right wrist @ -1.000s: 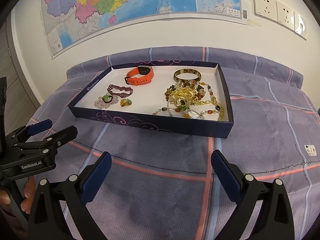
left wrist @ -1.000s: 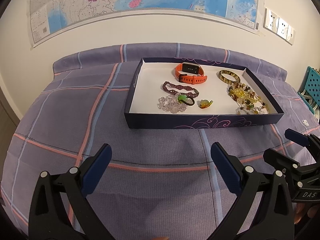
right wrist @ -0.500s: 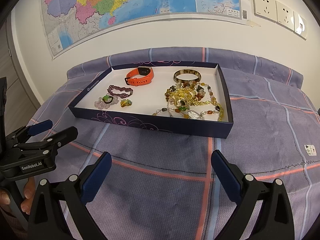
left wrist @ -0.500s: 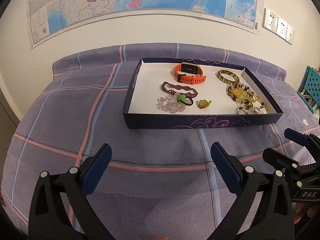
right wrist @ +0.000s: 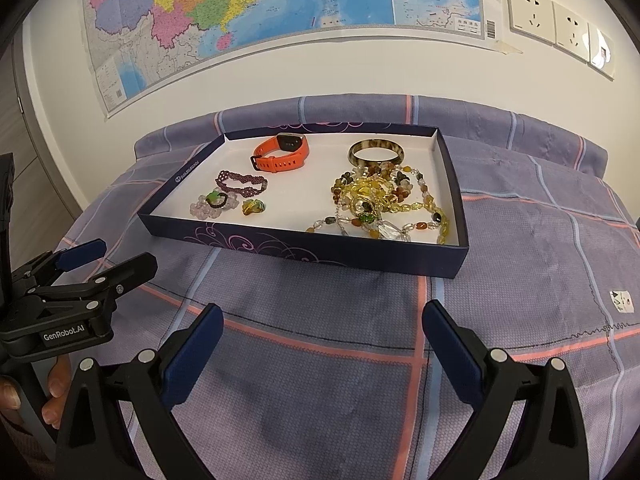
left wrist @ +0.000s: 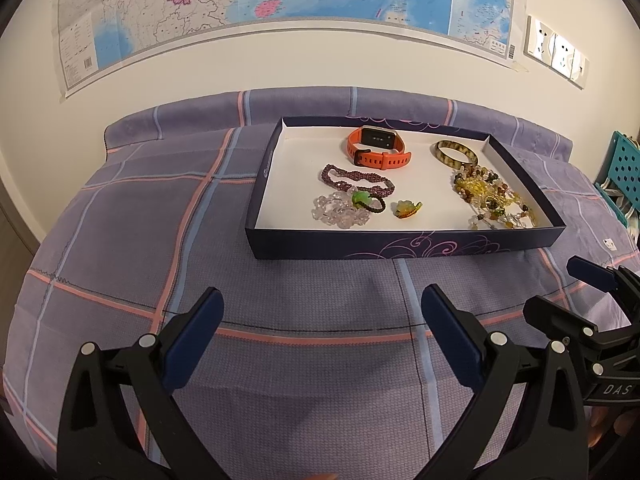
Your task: Organize jewelry
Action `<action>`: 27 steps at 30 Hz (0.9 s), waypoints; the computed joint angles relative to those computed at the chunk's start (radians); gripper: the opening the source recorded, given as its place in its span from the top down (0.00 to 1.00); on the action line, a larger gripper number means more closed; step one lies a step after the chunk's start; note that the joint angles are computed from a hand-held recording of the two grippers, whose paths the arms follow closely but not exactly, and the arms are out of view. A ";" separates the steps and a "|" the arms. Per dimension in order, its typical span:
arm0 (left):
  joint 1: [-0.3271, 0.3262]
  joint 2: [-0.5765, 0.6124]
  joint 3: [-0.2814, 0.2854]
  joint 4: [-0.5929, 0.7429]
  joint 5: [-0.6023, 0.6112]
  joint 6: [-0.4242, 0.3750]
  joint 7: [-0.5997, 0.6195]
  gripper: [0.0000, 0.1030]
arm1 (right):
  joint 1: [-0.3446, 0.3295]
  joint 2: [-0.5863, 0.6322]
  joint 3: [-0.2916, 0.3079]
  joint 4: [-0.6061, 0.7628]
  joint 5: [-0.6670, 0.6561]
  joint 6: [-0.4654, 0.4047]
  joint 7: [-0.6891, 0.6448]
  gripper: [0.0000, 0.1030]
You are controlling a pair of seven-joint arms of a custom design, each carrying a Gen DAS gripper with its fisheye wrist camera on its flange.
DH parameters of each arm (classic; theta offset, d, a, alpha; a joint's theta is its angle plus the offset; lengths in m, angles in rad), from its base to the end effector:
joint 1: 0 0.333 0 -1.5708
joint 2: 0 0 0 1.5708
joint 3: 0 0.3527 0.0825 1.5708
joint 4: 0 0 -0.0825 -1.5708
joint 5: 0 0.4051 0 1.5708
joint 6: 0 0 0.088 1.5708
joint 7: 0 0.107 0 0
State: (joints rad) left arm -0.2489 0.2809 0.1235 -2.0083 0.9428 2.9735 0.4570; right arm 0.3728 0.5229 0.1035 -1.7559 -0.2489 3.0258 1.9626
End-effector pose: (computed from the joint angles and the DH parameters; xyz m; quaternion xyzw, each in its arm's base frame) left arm 0.6403 -0.1422 0.3952 -0.6833 0.6256 -0.2506 0.2810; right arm 0.6592 0.3467 0.3787 -0.7448 0.5571 -0.1607 0.3305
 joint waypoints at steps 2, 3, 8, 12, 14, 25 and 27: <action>-0.001 0.000 0.001 0.000 -0.001 0.000 -0.001 0.05 | -0.003 0.001 0.004 0.001 0.003 0.001 -0.003 0.07; -0.001 0.000 0.001 0.000 0.000 0.001 -0.002 0.05 | -0.003 0.002 0.004 0.002 0.003 0.000 -0.004 0.07; -0.002 0.000 0.002 0.001 -0.001 -0.001 0.000 0.05 | -0.002 0.006 0.004 0.005 0.006 0.000 -0.002 0.07; 0.000 0.002 0.000 0.000 -0.014 0.001 0.013 0.05 | 0.000 0.005 0.002 0.004 0.005 0.006 -0.001 0.07; -0.003 0.000 0.002 -0.001 -0.012 0.002 0.010 0.05 | 0.001 0.005 0.002 0.003 0.005 0.005 0.000 0.07; -0.010 0.004 0.008 -0.002 -0.022 0.005 0.022 0.05 | -0.006 0.006 0.007 0.002 0.010 0.009 -0.002 0.07; -0.012 0.003 0.010 -0.003 -0.020 0.005 0.019 0.05 | -0.004 0.006 0.005 0.002 0.010 0.009 -0.002 0.07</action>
